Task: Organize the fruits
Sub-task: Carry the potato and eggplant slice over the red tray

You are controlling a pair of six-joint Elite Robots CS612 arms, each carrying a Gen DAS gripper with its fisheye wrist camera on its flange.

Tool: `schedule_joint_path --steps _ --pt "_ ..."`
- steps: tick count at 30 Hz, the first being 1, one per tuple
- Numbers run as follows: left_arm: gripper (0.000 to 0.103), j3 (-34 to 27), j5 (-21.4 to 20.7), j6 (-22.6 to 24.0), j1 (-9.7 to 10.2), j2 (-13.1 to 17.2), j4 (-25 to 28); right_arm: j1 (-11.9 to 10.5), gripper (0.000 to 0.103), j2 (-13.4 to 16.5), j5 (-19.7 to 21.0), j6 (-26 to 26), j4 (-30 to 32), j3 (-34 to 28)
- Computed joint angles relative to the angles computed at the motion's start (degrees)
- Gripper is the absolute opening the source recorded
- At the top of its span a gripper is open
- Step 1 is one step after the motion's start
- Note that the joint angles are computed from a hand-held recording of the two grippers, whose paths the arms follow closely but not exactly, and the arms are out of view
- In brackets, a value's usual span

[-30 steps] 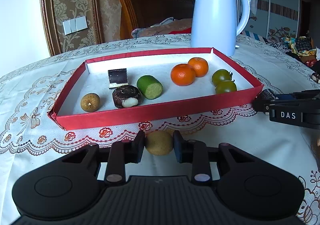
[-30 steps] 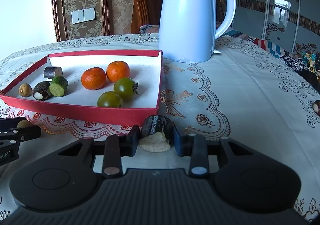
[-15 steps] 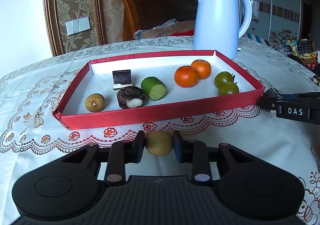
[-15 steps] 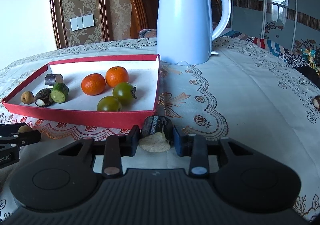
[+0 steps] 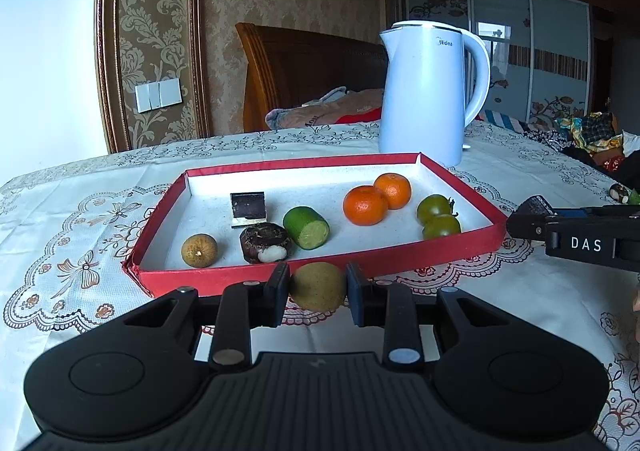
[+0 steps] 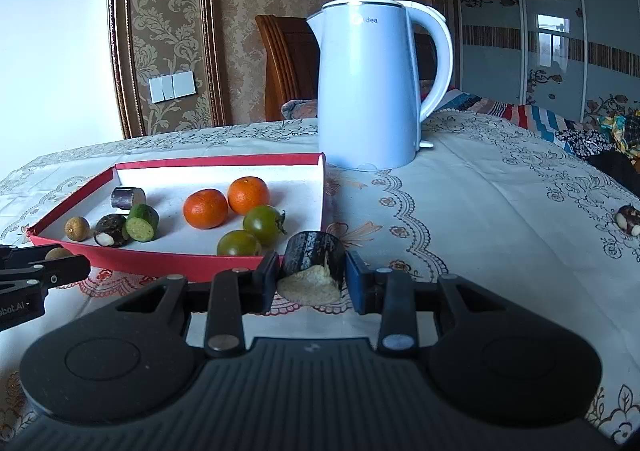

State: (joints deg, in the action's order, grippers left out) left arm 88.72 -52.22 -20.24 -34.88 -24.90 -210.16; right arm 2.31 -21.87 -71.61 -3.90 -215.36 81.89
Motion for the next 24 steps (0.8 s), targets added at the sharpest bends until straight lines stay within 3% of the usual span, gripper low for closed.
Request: schedule_joint_path --steps 7,15,24 --pt "0.030 -0.28 1.24 -1.58 0.41 -0.06 -0.21 0.94 0.034 -0.37 0.61 -1.22 -0.18 -0.79" --pt "0.030 -1.07 0.22 -8.00 2.62 -1.01 5.03 3.04 0.034 0.30 0.34 -3.81 4.58 -4.60" --pt "0.030 -4.71 2.83 -8.22 4.25 -0.03 9.55 4.47 0.034 1.43 -0.30 -4.23 9.83 -8.11"
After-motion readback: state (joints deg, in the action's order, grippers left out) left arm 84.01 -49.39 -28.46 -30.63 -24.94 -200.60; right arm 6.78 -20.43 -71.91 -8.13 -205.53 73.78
